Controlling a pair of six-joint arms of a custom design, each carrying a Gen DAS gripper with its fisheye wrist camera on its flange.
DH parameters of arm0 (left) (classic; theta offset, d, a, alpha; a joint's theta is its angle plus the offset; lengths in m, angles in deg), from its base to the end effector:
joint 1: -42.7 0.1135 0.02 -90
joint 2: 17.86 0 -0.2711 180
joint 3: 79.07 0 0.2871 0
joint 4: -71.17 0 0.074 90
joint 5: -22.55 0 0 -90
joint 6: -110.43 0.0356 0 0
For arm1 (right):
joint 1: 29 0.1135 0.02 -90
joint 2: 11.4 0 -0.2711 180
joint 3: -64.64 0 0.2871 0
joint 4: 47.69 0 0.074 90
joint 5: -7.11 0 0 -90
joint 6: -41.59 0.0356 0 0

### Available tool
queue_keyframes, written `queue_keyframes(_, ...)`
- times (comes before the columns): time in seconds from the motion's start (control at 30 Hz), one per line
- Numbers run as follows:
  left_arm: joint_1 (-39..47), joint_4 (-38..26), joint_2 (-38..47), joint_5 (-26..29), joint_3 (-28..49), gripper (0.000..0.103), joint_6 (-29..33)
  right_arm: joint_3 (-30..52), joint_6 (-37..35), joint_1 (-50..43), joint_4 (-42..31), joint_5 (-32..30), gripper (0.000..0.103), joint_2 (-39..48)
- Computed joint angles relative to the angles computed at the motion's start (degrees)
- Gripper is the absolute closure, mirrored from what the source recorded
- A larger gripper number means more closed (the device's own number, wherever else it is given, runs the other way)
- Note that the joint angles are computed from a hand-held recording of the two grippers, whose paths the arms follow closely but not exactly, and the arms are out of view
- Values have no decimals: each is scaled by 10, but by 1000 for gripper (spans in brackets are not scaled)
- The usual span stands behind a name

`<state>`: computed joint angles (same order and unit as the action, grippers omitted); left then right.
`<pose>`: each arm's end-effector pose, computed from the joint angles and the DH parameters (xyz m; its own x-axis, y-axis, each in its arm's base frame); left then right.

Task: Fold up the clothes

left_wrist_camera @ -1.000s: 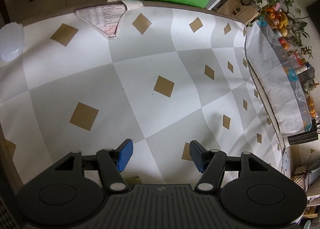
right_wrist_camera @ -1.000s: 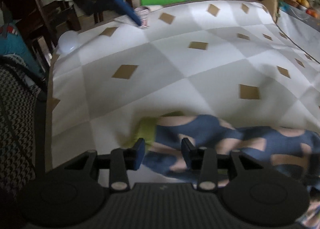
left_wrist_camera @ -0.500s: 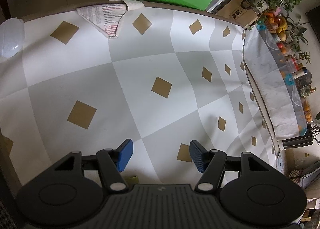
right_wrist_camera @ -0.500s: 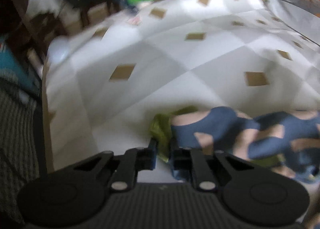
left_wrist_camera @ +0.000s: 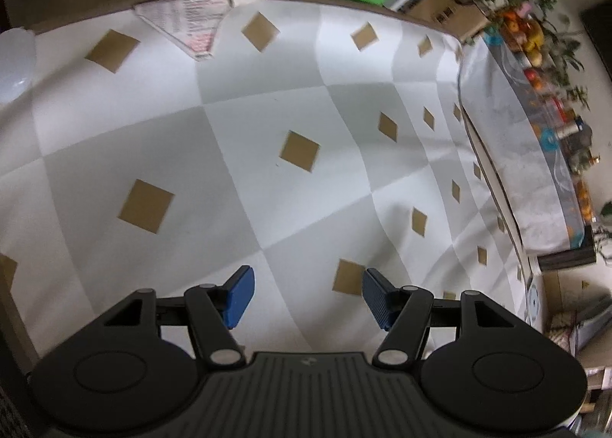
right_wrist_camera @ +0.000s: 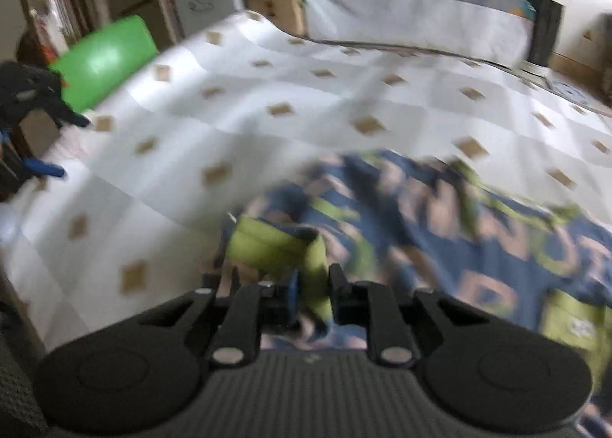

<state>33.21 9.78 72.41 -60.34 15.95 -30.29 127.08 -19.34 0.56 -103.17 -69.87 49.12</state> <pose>0.3618 -0.0649 0.3171 -0.7002 -0.6617 -0.2681 -0.4916 0.7191 -0.4911 0.2110 0.1105 0.2717 -0.7886 0.0970 -0.6072 0.0216 0.9913 0.1302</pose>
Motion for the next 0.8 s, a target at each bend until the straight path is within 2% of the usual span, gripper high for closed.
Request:
queue_keyframes(0.1, -11, -4, 5, -8, 6, 42, 3, -18, 17, -26, -17, -21, 73, -34)
queue_keyframes(0.17, -17, -7, 7, -15, 10, 42, 3, -23, 3, -33, -8, -16, 71, -46)
queue_keyframes(0.3, -26, -12, 11, -24, 16, 42, 5, -24, -91, -58, 36, -64, 62, -49)
queue_keyframes(0.4, -32, -14, 14, -29, 20, 42, 10, -15, -161, -67, 61, -107, 58, -17)
queue_keyframes(0.5, -35, -16, 16, -30, 22, 42, 14, -5, -229, -58, 75, -121, 52, 18)
queue_keyframes(0.7, -34, -15, 15, -32, 21, 42, 12, 5, -340, -67, 87, -149, 49, 60)
queue_keyframes(0.8, -35, -15, 16, -32, 22, 42, 14, 13, -394, -90, 87, -185, 49, 80)
